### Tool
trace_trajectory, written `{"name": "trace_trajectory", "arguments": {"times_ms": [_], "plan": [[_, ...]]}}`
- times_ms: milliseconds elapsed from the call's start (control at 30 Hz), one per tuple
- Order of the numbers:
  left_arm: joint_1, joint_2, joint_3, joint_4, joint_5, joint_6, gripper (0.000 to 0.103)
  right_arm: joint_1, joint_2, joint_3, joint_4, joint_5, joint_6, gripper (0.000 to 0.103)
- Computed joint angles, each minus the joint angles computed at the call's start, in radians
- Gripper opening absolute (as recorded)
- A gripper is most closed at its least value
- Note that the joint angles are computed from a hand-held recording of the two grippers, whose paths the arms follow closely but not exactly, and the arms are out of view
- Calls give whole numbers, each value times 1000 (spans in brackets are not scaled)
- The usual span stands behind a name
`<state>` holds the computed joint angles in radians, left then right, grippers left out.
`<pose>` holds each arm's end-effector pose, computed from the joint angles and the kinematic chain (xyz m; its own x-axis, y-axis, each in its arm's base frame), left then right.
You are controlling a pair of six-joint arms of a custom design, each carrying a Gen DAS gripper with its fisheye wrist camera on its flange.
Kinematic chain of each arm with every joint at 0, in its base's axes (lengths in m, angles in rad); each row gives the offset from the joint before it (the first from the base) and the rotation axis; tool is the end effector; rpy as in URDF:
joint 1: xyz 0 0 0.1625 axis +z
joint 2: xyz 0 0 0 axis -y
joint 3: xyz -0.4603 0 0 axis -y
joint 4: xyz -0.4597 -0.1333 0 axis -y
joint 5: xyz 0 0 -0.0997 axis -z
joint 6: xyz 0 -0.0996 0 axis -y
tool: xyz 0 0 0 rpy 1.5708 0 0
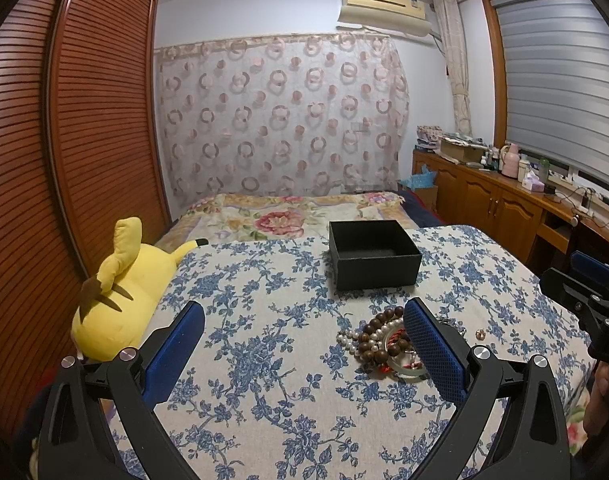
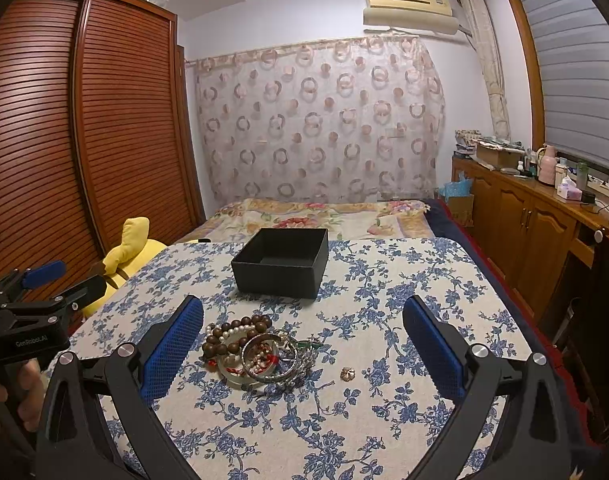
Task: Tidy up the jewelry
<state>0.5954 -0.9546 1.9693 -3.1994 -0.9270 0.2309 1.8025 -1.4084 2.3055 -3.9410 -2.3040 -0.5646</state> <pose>-0.4183 -0.5166 0.1400 -0.5605 0.5608 -0.6094 0.8270 0.3391 -0.4485 0.1670 -0.4174 0.3495 -0.7282 0.3527 0.5877 -0.4877 0.3358 -0.8058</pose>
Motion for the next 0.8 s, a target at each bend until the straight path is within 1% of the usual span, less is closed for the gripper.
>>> {"name": "trace_trajectory", "arguments": {"times_ms": [800], "plan": [[-4, 9, 3, -9, 0, -2, 97, 5, -2, -1, 5, -6, 2, 101]]}}
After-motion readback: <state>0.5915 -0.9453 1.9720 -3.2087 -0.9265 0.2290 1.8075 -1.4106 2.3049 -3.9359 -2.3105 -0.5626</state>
